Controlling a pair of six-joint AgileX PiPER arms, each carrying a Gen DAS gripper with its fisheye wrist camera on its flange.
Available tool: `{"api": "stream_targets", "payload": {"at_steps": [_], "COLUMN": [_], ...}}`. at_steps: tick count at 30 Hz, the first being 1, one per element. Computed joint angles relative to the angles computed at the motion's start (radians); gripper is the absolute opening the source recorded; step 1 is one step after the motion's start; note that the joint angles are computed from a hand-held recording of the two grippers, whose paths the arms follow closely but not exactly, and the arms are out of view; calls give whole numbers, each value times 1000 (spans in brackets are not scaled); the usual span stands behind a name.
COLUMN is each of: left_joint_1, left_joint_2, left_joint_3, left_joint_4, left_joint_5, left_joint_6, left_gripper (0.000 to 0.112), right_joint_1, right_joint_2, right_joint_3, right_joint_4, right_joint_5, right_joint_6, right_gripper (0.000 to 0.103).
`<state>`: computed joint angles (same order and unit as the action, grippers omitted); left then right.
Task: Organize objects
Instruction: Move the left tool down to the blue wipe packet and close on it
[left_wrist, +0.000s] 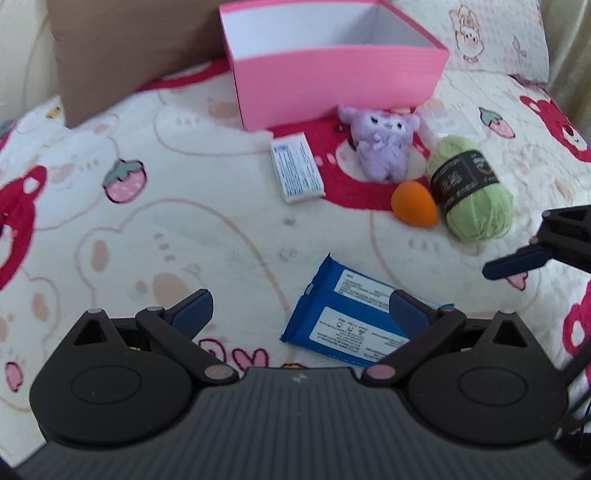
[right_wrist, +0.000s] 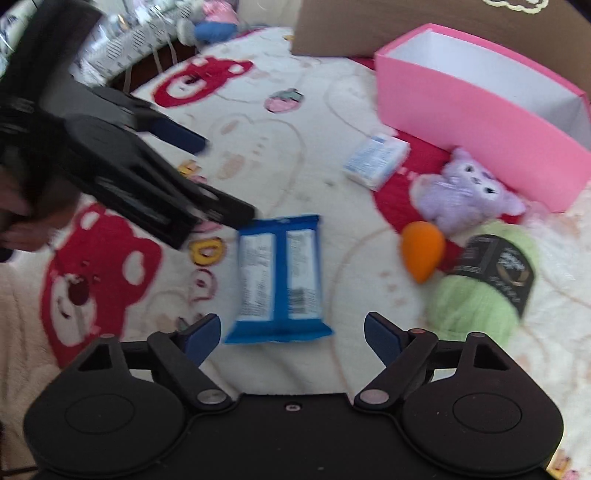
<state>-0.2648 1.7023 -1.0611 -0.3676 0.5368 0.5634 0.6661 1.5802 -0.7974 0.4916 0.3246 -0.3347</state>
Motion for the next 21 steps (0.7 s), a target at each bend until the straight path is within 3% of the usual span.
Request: {"api": "stream_targets", "payload": {"at_steps": [3, 5, 10, 13, 14, 17, 19, 21], "left_joint_1": [34, 55, 97, 113, 115, 128, 158, 159], "left_joint_2": [64, 98, 140, 172, 179, 203, 219, 227], "left_joint_3": [-28, -47, -46, -59, -58, -53, -58, -61], "left_joint_4": [-70, -108, -252, -312, -332, -383, -459, -464], "left_joint_5": [18, 45, 72, 94, 95, 95, 149, 155], "left_joint_6": [48, 74, 247, 316, 348, 393, 460, 459], "left_gripper": [103, 101, 97, 72, 56, 48, 45, 45], "right_joint_1": [-8, -18, -93, -113, -111, -64, -66, -79], "right_joint_2": [22, 53, 122, 164, 188, 191, 190, 203], "right_joint_3": [24, 21, 0, -30, -56, -77, -75, -78], "right_joint_4": [220, 278, 500, 486, 416, 290, 350, 417], "right_joint_5": [-29, -33, 54, 117, 143, 130, 135, 145], "right_joint_6": [-199, -216, -362, -327, -245, -140, -197, -247], "right_gripper": [87, 87, 82, 78, 74, 65, 57, 46]}}
